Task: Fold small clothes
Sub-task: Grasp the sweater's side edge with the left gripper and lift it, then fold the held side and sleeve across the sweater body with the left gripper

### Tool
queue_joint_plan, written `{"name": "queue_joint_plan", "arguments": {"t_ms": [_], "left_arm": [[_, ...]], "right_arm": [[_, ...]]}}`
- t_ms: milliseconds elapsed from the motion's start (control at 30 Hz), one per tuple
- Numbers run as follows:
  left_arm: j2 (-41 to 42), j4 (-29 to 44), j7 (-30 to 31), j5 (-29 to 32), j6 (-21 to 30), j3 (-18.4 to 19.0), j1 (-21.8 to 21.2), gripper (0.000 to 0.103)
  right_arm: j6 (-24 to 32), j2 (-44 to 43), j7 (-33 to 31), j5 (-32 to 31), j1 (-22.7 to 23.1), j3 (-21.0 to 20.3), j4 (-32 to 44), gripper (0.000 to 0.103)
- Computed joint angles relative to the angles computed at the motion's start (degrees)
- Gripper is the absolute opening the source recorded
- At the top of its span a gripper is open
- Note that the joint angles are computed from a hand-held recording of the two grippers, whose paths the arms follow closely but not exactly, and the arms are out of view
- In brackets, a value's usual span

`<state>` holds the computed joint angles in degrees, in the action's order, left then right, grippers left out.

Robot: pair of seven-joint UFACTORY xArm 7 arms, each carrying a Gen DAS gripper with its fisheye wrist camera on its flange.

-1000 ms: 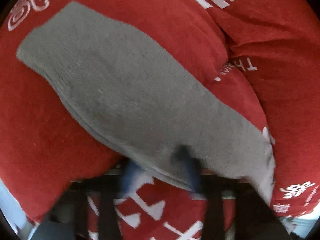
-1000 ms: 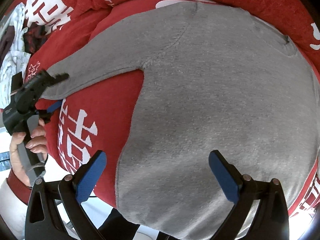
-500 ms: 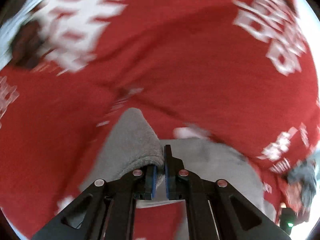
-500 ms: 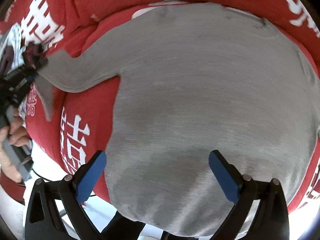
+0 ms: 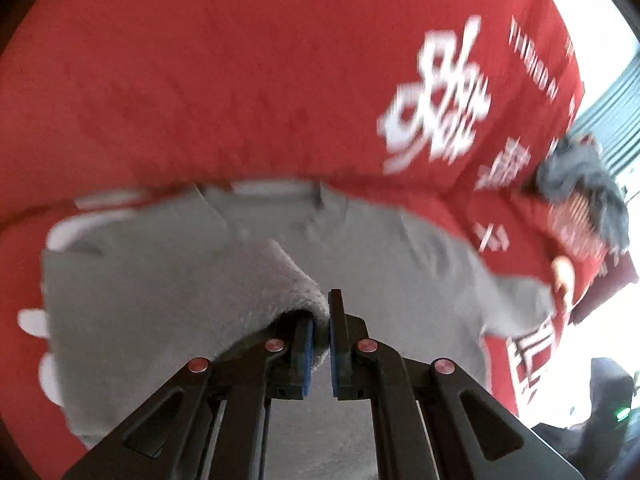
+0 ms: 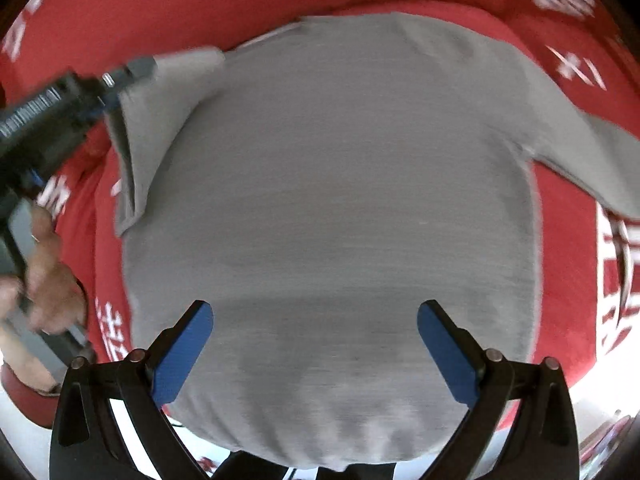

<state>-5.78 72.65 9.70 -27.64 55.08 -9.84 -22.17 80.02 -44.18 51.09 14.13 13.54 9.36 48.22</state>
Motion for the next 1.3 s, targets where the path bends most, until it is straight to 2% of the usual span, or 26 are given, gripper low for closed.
{"name": "queue_joint_plan", "arguments": {"t_ms": [167, 200, 233, 267, 300, 333, 433, 633, 700, 800, 900, 933, 967, 1000, 1033, 1100, 1167, 1267, 1300], "left_arm": [[-0.26, -1.81, -3.52, 5.15, 4.22, -1.09, -0.69, 0.008], [-0.32, -1.67, -4.05, 6.36, 5.7, -1.07, -0.64, 0.012], [-0.46, -1.75, -4.52, 7.02, 5.97, -0.92, -0.46, 0.029], [-1.47, -2.25, -5.24, 8.32, 5.88, -0.82, -0.2, 0.04], [-2.5, -2.61, -5.92, 9.46, 5.73, -0.63, 0.14, 0.062], [-4.41, -3.47, -5.89, 10.13, 5.57, -0.05, 0.69, 0.071], [-7.22, -2.99, -5.03, 11.15, 8.07, 2.0, 2.62, 0.071], [-8.73, -3.59, -8.58, 20.96, 11.04, 4.18, 8.95, 0.071], [-8.05, -3.89, -9.65, 23.1, 12.93, 4.69, 10.64, 0.071], [-8.51, -6.9, -9.76, 26.49, 13.21, 4.85, 12.27, 0.071], [-9.01, -9.29, -8.93, 26.41, 12.64, 4.94, 12.52, 0.071], [-9.47, -10.19, -8.67, 26.12, 11.85, 5.04, 12.57, 0.072], [-9.8, -10.73, -8.57, 25.99, 11.18, 5.06, 12.64, 0.074], [-9.91, -10.96, -8.78, 26.44, 10.84, 4.86, 12.74, 0.08], [-9.9, -11.03, -8.83, 26.61, 10.73, 4.86, 12.85, 0.081], [-9.73, -10.95, -8.6, 25.78, 11.0, 5.12, 12.9, 0.081], [-9.25, -10.28, -8.54, 25.5, 11.41, 4.99, 12.79, 0.081], [-8.79, -10.13, -8.24, 25.43, 11.32, 4.58, 12.5, 0.081], [-8.72, -10.09, -8.04, 25.53, 11.44, 4.55, 12.42, 0.081]], "right_arm": [[2.23, -4.19, 0.23, -0.72, -1.53, -1.71, -3.58, 0.102], [2.43, -4.17, -0.07, -0.92, -1.75, -1.84, -3.72, 0.102], [2.47, -3.9, -0.51, -1.24, -1.96, -1.89, -3.6, 0.102], [2.46, -3.81, -0.75, -1.46, -2.07, -1.68, -3.51, 0.102], [2.21, -2.93, -1.35, -2.13, -2.23, -1.44, -2.8, 0.102], [1.71, -1.82, -1.85, -2.88, -2.34, -0.91, -2.0, 0.102], [0.27, 1.77, -5.67, -6.35, -2.59, -0.65, 1.25, 0.102], [-6.1, 15.48, -16.13, -14.94, -0.86, 3.16, 12.14, 0.102], [-7.79, 21.29, -20.59, -19.22, 0.41, 4.97, 16.11, 0.102], [-8.51, 30.22, -26.99, -28.12, 2.94, 7.91, 21.19, 0.101], [-8.73, 34.37, -30.37, -35.32, 5.99, 8.71, 22.03, 0.093], [-8.62, 36.59, -31.19, -38.07, 6.84, 8.92, 22.74, 0.086], [-8.42, 37.81, -31.62, -39.04, 7.56, 8.46, 23.25, 0.073], [-8.08, 38.77, -31.77, -38.79, 8.07, 7.65, 23.88, 0.024], [-8.15, 39.22, -30.92, -36.59, 7.91, 6.55, 24.6, 0.007], [-13.33, 35.48, -24.51, -29.55, 6.62, 3.05, 22.23, 0.007], [-20.41, 28.93, -16.5, -21.75, 3.89, 0.02, 16.39, 0.007], [-26.39, 17.83, -3.92, -14.68, -1.44, -2.94, 5.59, 0.007], [-29.07, 14.36, -1.63, -10.77, -2.42, -4.62, 1.22, 0.008]]}}
